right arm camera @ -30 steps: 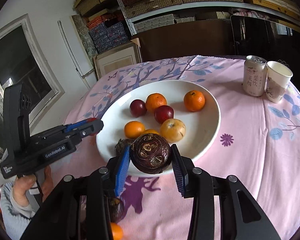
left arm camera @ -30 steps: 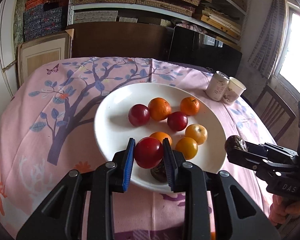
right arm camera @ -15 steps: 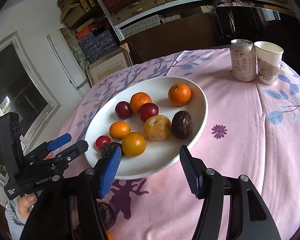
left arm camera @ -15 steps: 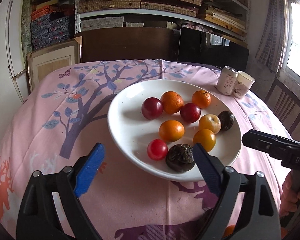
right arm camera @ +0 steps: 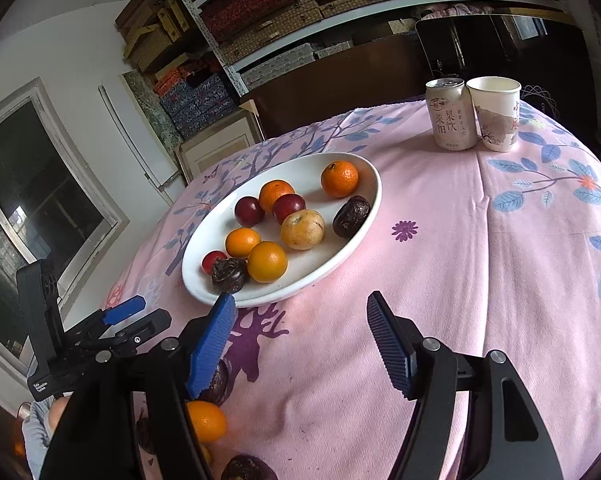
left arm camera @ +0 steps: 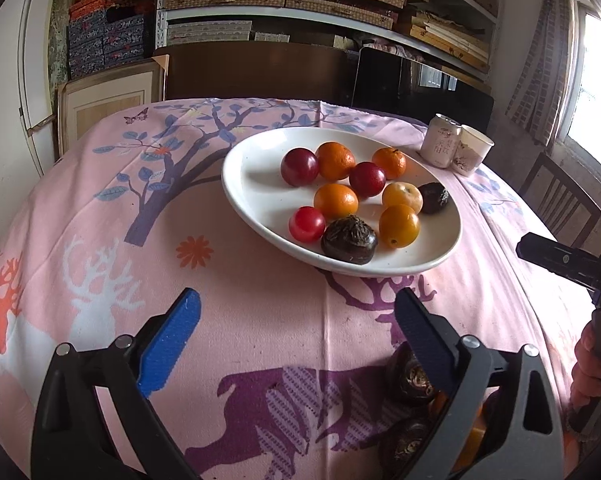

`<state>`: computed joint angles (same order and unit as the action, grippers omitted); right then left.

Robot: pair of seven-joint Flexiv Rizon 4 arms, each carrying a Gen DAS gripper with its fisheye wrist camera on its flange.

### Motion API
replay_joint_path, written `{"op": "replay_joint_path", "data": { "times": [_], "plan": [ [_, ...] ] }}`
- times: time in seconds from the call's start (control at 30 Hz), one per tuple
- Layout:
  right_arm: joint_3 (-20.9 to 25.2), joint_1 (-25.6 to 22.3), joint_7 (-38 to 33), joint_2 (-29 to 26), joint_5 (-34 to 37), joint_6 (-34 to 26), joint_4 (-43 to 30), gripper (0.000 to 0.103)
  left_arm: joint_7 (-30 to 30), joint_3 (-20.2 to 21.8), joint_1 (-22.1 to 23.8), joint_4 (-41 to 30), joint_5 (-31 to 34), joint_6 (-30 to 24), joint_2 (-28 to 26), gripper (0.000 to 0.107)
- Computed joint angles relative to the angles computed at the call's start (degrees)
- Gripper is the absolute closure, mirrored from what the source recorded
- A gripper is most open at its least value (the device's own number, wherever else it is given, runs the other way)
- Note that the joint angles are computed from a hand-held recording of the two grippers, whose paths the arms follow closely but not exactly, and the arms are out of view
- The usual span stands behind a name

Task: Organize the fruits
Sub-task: 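Move both open tools back to the remaining fruit on the tablecloth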

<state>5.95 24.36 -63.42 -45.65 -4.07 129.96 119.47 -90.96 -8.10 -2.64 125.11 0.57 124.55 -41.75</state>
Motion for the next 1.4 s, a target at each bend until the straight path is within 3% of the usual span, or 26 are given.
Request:
{"op": "replay_joint_path", "data": {
  "times": [0.23,0.33,0.43,0.53,0.8,1.07,1.4],
  "plan": [
    [0.2,0.8,-1.6,0.6,0.7,2.5,3.5,0.034,1.1,3.4,-4.9,2.4,-4.0,2.9,0.4,0.011],
    [-0.3,2.7,-3.7,1.2,2.2,3.5,5.5,0.026,2.0,4.1,-6.3,3.6,-5.1,3.8,0.6,0.01],
    [-0.9,5.2,-6.7,1.6,4.0,4.5,7.4,0.025,3.5,5.3,-8.7,4.4,-7.0,5.0,0.6,0.01],
    [-1.0,7.0,-9.4,1.7,5.9,5.8,8.9,0.025,4.9,6.7,-11.5,5.4,-10.3,7.0,0.5,0.01],
    [0.2,6.4,-10.6,2.1,6.2,5.9,9.9,0.02,7.8,9.1,-17.5,7.7,-22.4,10.9,0.7,0.009],
    [0.0,7.7,-12.5,2.5,7.1,4.8,10.3,0.019,10.3,8.4,-18.7,9.0,-26.0,13.8,0.6,0.009],
    [2.8,4.2,-11.5,3.0,1.8,4.8,12.6,0.019,10.0,7.4,-17.9,10.4,-26.0,15.0,1.0,0.009]
  ]
}}
